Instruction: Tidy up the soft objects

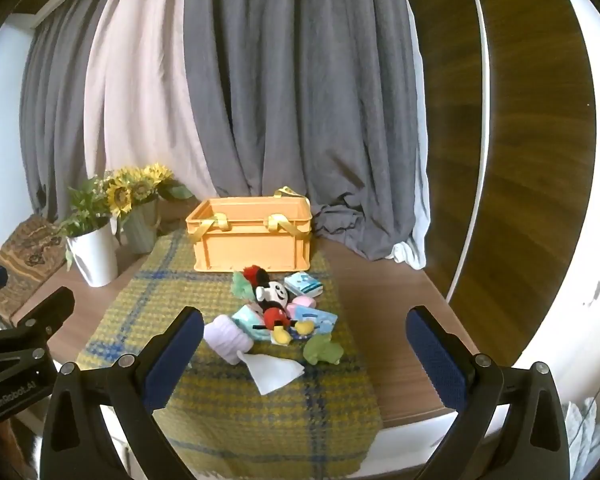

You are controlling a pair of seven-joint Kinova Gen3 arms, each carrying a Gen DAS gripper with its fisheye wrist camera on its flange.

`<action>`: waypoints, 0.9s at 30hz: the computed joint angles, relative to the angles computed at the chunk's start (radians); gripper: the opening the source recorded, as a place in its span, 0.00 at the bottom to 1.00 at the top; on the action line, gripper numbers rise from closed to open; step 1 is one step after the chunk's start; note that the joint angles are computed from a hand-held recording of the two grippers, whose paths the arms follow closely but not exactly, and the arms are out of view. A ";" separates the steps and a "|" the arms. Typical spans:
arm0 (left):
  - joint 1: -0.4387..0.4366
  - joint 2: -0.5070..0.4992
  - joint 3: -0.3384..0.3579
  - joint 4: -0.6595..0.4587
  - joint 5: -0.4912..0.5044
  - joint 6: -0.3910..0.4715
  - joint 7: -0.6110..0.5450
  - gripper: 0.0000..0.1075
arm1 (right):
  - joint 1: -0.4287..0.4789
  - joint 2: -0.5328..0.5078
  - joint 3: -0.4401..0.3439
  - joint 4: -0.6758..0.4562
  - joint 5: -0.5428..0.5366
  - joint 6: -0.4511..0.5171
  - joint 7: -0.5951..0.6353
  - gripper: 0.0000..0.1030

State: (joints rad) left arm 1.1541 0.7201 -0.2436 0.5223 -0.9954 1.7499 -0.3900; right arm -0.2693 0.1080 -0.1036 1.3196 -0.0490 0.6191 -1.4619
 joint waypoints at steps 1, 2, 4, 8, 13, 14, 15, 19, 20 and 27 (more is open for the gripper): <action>0.000 0.001 0.000 0.000 0.000 0.000 -0.001 0.96 | 0.001 0.001 0.000 -0.002 -0.002 0.002 0.002 0.99; 0.002 -0.001 0.000 0.005 -0.001 -0.002 0.002 0.96 | 0.003 0.002 -0.001 -0.005 -0.009 0.005 0.008 0.99; -0.003 0.003 0.000 -0.018 0.000 0.007 -0.015 0.96 | 0.004 -0.002 -0.001 0.001 -0.012 0.000 0.010 0.99; 0.001 0.005 -0.004 -0.015 0.001 0.005 -0.011 0.96 | 0.004 -0.012 -0.002 0.022 -0.016 -0.019 0.012 0.99; 0.003 0.005 -0.004 -0.030 -0.001 0.012 -0.020 0.96 | 0.004 -0.018 -0.003 0.033 -0.019 -0.029 0.012 0.99; 0.003 0.004 -0.006 -0.036 0.000 0.015 -0.026 0.96 | 0.003 -0.020 -0.002 0.037 -0.017 -0.032 0.010 0.99; 0.003 0.006 -0.008 -0.041 0.000 0.017 -0.028 0.96 | 0.001 -0.020 -0.002 0.037 -0.013 -0.033 0.005 0.99; 0.009 0.002 -0.012 -0.024 0.003 0.011 -0.016 0.96 | 0.003 -0.023 -0.005 0.039 -0.024 -0.031 0.015 0.99; 0.011 0.003 -0.012 -0.021 0.001 0.010 -0.013 0.96 | 0.004 -0.024 -0.005 0.042 -0.027 -0.034 0.017 0.99; 0.012 -0.001 -0.011 -0.032 -0.006 0.018 -0.025 0.96 | -0.001 -0.033 -0.005 0.050 -0.023 -0.037 0.013 0.99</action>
